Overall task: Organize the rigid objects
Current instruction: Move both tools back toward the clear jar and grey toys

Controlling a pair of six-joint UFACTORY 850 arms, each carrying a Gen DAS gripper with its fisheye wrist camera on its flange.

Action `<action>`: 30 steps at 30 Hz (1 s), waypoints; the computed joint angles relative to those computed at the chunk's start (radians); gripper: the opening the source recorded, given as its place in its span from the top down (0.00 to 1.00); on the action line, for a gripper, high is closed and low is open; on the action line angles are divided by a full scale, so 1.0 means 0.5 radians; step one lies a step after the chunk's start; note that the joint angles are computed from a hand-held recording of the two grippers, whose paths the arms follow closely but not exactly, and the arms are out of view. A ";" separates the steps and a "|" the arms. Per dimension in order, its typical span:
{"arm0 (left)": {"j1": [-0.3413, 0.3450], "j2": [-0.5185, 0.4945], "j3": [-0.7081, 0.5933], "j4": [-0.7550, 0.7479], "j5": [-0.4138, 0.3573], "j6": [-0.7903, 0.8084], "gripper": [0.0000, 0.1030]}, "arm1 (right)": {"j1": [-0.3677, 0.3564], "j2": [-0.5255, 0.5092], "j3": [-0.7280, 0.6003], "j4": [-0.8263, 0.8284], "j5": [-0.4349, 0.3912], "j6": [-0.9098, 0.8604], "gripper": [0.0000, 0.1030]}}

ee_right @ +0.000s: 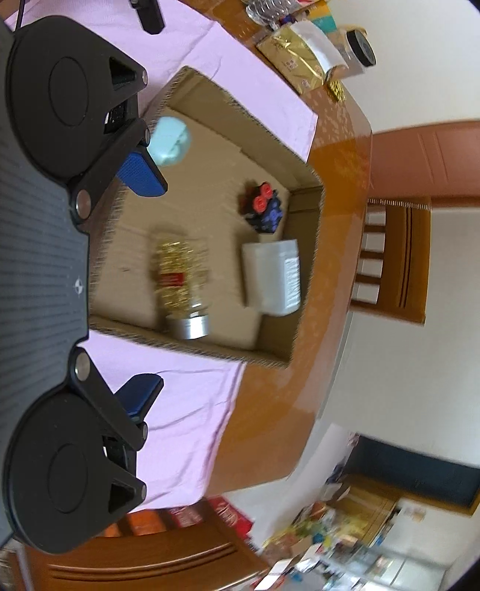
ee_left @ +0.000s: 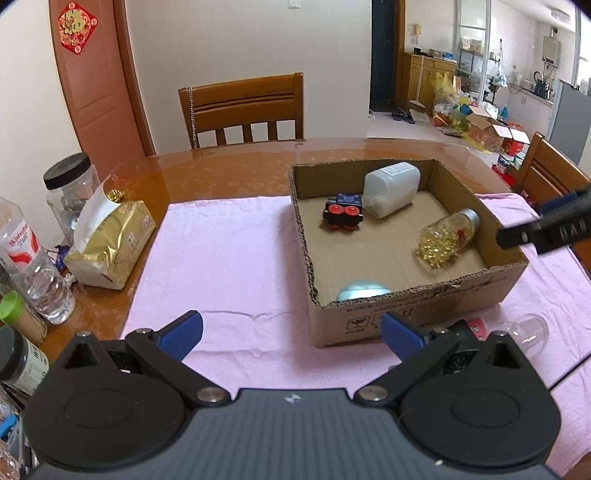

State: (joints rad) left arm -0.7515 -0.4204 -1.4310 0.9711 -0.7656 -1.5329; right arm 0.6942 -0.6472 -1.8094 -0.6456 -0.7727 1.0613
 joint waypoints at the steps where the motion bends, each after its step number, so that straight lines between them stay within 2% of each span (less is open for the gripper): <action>1: -0.001 0.006 0.012 -0.006 0.017 -0.007 0.01 | 0.013 0.020 0.039 -0.014 -0.006 0.059 0.00; 6: -0.010 0.013 0.053 -0.075 0.080 0.058 0.01 | 0.099 0.153 0.293 -0.114 0.047 0.411 0.00; 9: -0.006 0.024 0.085 -0.132 0.166 0.114 0.01 | 0.163 0.200 0.394 -0.159 0.020 0.530 0.00; 13: -0.006 0.021 0.113 -0.211 0.304 0.253 0.01 | 0.208 0.226 0.479 -0.144 -0.021 0.649 0.00; 16: -0.022 -0.005 0.110 -0.275 0.385 0.376 0.01 | 0.233 0.206 0.492 -0.078 -0.111 0.652 0.00; 18: -0.039 -0.023 0.105 -0.316 0.430 0.431 0.01 | 0.249 0.224 0.532 -0.100 -0.093 0.689 0.00; 25: -0.127 -0.176 -0.073 -0.518 0.303 0.493 0.01 | 0.209 0.274 0.700 -0.038 0.095 0.377 0.00; 30: -0.181 -0.318 -0.212 -0.588 0.202 0.407 0.01 | 0.153 0.375 0.887 0.031 0.324 0.226 0.00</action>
State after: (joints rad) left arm -0.8422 -0.5795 -1.5372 0.6770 -0.6647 -1.3295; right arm 0.7706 -0.4595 -1.3660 -0.6301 -0.6108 1.1743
